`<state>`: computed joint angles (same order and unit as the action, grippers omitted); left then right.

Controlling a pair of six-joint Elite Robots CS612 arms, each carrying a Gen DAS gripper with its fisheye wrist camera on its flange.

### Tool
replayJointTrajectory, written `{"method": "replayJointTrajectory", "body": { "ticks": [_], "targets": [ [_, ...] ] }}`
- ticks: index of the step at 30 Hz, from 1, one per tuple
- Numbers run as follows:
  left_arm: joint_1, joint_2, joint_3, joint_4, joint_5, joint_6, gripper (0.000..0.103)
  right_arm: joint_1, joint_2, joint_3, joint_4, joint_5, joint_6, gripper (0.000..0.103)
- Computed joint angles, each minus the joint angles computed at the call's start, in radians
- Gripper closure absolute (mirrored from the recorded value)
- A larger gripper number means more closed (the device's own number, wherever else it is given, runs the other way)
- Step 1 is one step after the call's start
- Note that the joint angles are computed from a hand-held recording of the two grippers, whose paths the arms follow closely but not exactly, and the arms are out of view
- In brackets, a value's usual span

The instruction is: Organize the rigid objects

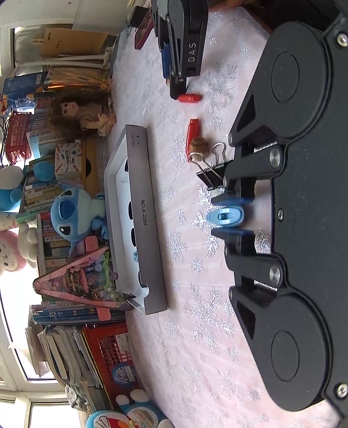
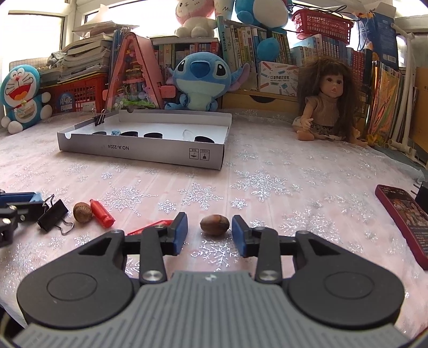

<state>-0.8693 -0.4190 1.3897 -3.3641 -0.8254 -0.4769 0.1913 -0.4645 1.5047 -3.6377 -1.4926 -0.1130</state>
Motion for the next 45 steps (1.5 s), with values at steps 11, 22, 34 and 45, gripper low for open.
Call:
{"method": "replayJointTrajectory", "body": {
  "ticks": [11, 22, 34, 45],
  "targets": [
    [0.015, -0.018, -0.006, 0.006, 0.003, -0.016, 0.088, -0.001, -0.009, -0.011, -0.006, 0.025, -0.002, 0.075],
    [0.062, -0.031, -0.062, 0.059, 0.013, -0.036, 0.088, -0.004, -0.002, -0.093, 0.047, 0.046, 0.028, 0.075],
    [0.128, 0.000, -0.195, 0.096, -0.014, -0.011, 0.088, -0.005, 0.038, -0.244, 0.170, 0.070, 0.060, 0.075],
    [0.196, 0.108, -0.438, 0.268, -0.055, -0.025, 0.088, -0.010, 0.125, -0.483, 0.406, 0.111, 0.195, 0.075]
  ]
}}
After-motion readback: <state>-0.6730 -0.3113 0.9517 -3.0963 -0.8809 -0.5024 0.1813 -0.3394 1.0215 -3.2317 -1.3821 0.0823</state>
